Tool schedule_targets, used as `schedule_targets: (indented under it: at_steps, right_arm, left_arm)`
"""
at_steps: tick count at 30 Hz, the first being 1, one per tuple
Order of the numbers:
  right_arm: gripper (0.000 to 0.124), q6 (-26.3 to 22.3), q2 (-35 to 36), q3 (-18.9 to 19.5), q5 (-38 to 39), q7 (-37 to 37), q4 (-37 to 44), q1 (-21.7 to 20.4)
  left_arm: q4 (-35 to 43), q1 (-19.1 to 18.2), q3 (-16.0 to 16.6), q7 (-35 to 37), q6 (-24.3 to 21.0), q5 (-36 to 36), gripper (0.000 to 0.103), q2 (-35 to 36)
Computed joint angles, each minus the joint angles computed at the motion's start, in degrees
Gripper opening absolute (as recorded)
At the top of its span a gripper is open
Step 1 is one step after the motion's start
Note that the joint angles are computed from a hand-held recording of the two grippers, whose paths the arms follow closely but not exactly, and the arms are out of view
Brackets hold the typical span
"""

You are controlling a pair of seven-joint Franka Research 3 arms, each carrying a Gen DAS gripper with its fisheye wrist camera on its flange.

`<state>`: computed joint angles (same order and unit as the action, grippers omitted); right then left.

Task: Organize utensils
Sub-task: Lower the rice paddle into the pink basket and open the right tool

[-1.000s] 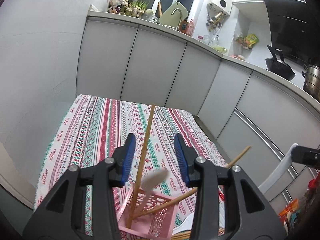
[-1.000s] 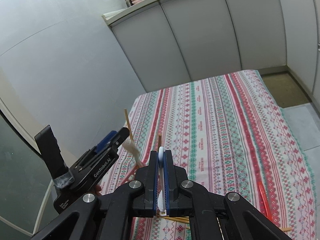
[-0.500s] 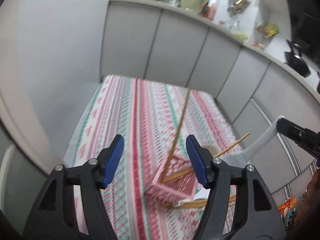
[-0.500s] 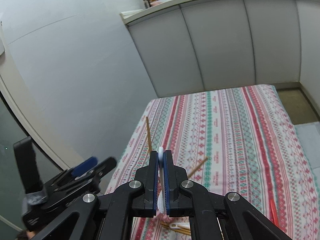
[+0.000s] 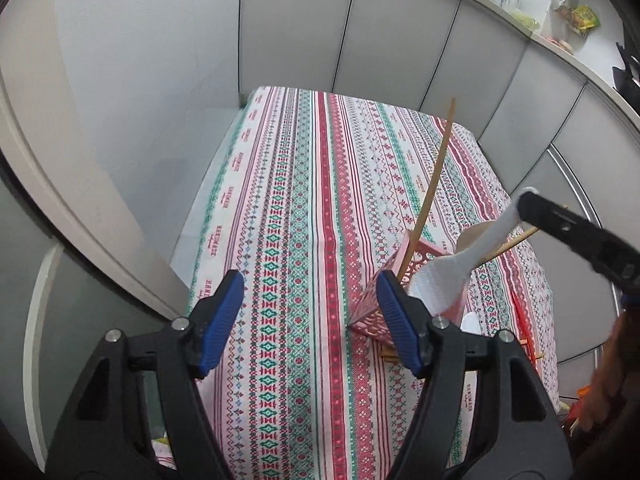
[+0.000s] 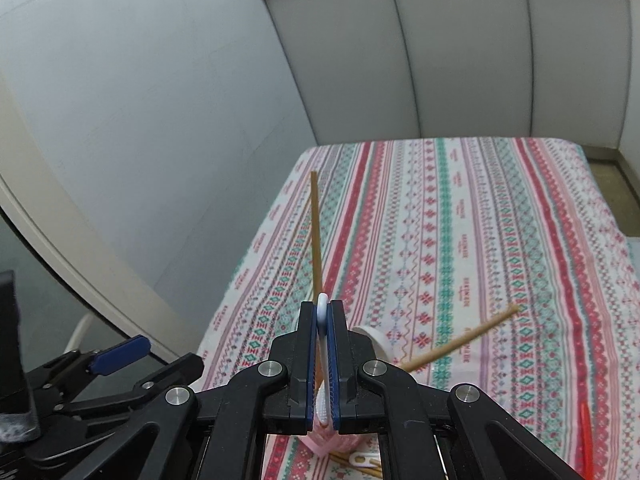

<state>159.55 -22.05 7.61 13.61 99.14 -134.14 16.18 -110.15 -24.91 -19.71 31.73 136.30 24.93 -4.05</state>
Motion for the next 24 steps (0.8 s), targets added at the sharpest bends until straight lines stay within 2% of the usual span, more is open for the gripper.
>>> schedule_targets:
  at_steps: [3,6,13,17,19,24]
  right_arm:
    - [0.007,0.01,0.86,-0.11,0.36,0.18,0.24,0.25]
    - [0.019,0.17,0.04,-0.50,1.10,-0.03,-0.07,0.49]
    - [0.033,0.28,-5.86,-0.55,0.52,-1.18,-2.53,-0.10]
    - [0.038,-1.99,-10.13,-0.74,0.13,-2.07,-4.38,-1.02]
    - [0.044,-3.28,-12.08,-0.97,0.24,-2.19,-5.42,-1.52]
    - [0.050,-8.37,-16.72,-1.60,0.15,-1.91,-8.05,-3.69]
  left_arm:
    - [0.46,0.01,0.16,0.66,-0.07,-1.04,0.069,0.11]
    - [0.53,-0.02,0.18,1.33,0.06,-1.68,0.069,0.00]
    - [0.71,-0.46,-0.08,3.12,0.05,-2.79,0.069,0.16]
    - [1.08,-0.99,-0.40,4.22,0.05,-3.21,0.070,0.49]
    - [1.24,-1.32,-0.54,5.13,-0.12,-3.49,0.074,0.56]
    - [1.36,-2.09,-0.85,6.65,-0.13,-3.89,0.075,0.62]
